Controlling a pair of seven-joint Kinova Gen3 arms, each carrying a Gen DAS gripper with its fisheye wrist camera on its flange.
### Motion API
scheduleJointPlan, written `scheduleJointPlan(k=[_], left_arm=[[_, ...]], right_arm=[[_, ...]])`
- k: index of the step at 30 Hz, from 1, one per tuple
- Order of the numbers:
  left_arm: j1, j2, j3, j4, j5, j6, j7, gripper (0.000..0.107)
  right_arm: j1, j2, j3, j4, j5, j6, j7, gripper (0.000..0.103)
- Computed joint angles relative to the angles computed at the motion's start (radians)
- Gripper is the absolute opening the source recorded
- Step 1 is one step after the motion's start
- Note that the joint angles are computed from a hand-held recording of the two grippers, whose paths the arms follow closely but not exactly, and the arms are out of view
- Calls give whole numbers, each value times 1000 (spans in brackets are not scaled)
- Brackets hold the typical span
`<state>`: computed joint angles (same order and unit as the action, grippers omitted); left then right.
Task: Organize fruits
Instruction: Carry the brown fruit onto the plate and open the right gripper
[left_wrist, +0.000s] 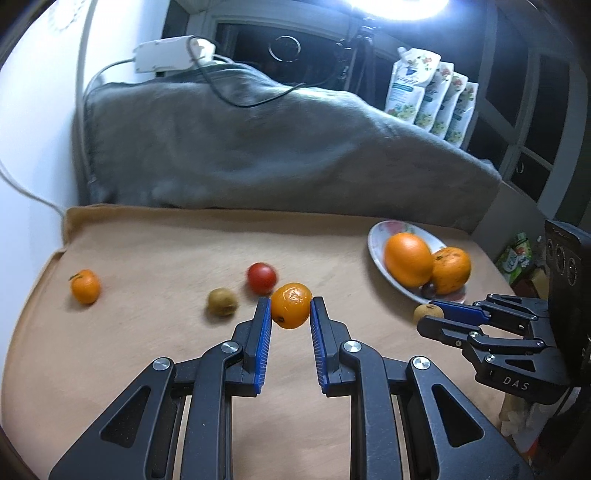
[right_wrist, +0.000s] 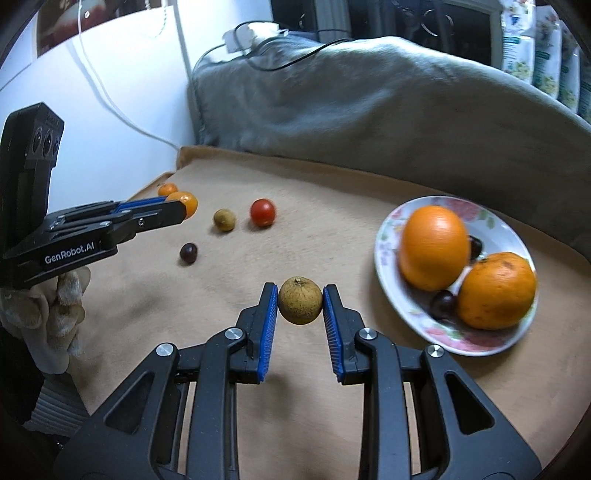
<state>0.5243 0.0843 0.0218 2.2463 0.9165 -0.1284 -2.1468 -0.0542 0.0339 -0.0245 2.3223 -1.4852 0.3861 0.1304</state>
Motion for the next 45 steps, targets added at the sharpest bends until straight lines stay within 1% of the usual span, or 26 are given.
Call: scheduleJointPlan(k=[3,7,9,14,17,21,27,33,35,45], left_arm=[[-9,13,26,-19,-54,0,55,19],[4,37,30,-49,-133,8,135,19],[-5,50,43,-66,-190,14,189,19],[35,88,14,-123,-259,37,255,19],[28,112,30,-157,-311,46,302,19],[51,147,17,-208,-360,62,347,19],[86,203,-8,-293,-434,102,408,19],[157,248,-74,-367,-503,135,477,19],[163,262,-80,-390,-529,150,500,19],[195,314,-107,-463,-645,182,631,19]], right_arm=[[23,-11,21,2,2,17,7,26],[52,-19,43,-3,8,32,9,26],[66,-21,53,-9,8,38,11,26],[106,-18,77,-29,7,63,16,26],[131,-9,89,-46,8,79,18,26],[163,11,98,-65,-7,94,36,26],[194,40,97,-96,-2,98,31,26],[233,74,99,-131,16,113,3,26],[244,87,96,-142,13,113,-3,26],[262,137,66,-184,19,74,-39,26]])
